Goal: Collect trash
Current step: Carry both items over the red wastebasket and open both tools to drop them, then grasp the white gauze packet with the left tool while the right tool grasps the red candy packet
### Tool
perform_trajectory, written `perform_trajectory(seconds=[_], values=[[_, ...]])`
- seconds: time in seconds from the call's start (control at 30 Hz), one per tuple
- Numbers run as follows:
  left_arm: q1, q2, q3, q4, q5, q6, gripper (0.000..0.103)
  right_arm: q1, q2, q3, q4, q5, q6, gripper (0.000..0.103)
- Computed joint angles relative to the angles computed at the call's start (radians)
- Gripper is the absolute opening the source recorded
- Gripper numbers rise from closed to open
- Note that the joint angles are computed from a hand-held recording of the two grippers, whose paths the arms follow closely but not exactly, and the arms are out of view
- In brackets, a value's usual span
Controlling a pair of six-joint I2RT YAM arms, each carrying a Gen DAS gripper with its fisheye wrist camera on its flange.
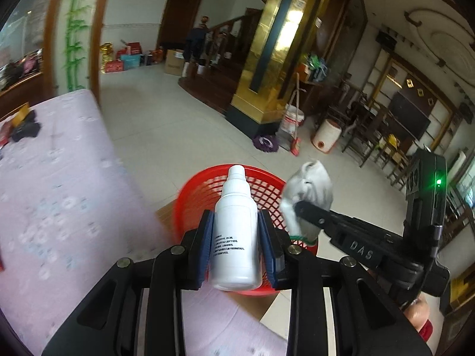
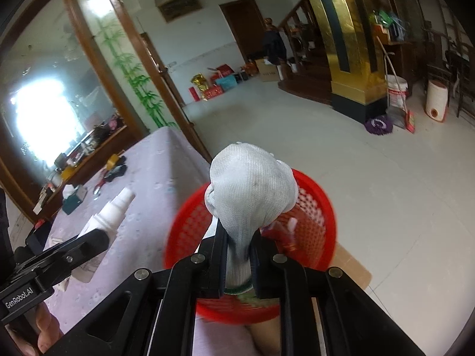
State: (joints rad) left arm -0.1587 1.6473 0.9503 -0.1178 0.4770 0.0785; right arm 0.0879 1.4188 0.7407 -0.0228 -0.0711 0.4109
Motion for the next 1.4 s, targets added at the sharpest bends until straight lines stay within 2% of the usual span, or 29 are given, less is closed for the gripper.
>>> perform_trajectory(seconds=[0.07,0.1,0.17,0.4,0.57,0.8,0.97,1.1,1.23,1.3,1.37,1.4], values=[[-0.022,0.044,0.030,0.010,-0.025,-0.038,0.055,-0.013,0.040,0.025,-0.011,-0.009,-0.014,0.019],[-0.022,0.053,0.036,0.012,-0.023,-0.051,0.057,-0.022,0.058,0.040,-0.029,-0.008,-0.019,0.028],[-0.006,0.046,0.030,0.007,-0.001,-0.053,0.057,-0.045,0.049,0.022,-0.019,-0.021,-0.014,0.034],[0.134,-0.112,-0.103,-0.002,0.025,0.068,0.058,-0.024,-0.092,-0.064,-0.013,-0.009,0.002,0.034],[0.274,-0.212,-0.185,-0.035,0.056,0.172,0.059,0.110,-0.150,-0.064,-0.033,0.026,0.033,0.034],[0.567,-0.263,-0.197,-0.171,0.179,0.372,0.060,0.356,-0.031,0.040,-0.034,0.104,0.076,0.038],[0.819,-0.151,-0.102,-0.253,0.248,0.538,0.062,0.490,0.091,0.141,-0.036,0.129,0.089,0.038],[0.965,0.010,0.035,-0.296,0.231,0.650,0.063,0.568,0.172,0.224,-0.052,0.147,0.084,0.038],[1.018,0.151,0.136,-0.215,0.160,0.667,0.063,0.622,0.236,0.295,-0.069,0.158,0.075,0.038],[1.010,0.210,0.171,-0.158,0.094,0.635,0.063,0.637,0.262,0.319,-0.072,0.154,0.067,0.038],[1.002,0.288,0.257,-0.220,0.097,0.660,0.063,0.658,0.292,0.353,-0.083,0.159,0.065,0.038],[0.995,0.306,0.272,-0.213,0.091,0.655,0.063,0.668,0.305,0.365,-0.086,0.160,0.062,0.038]])
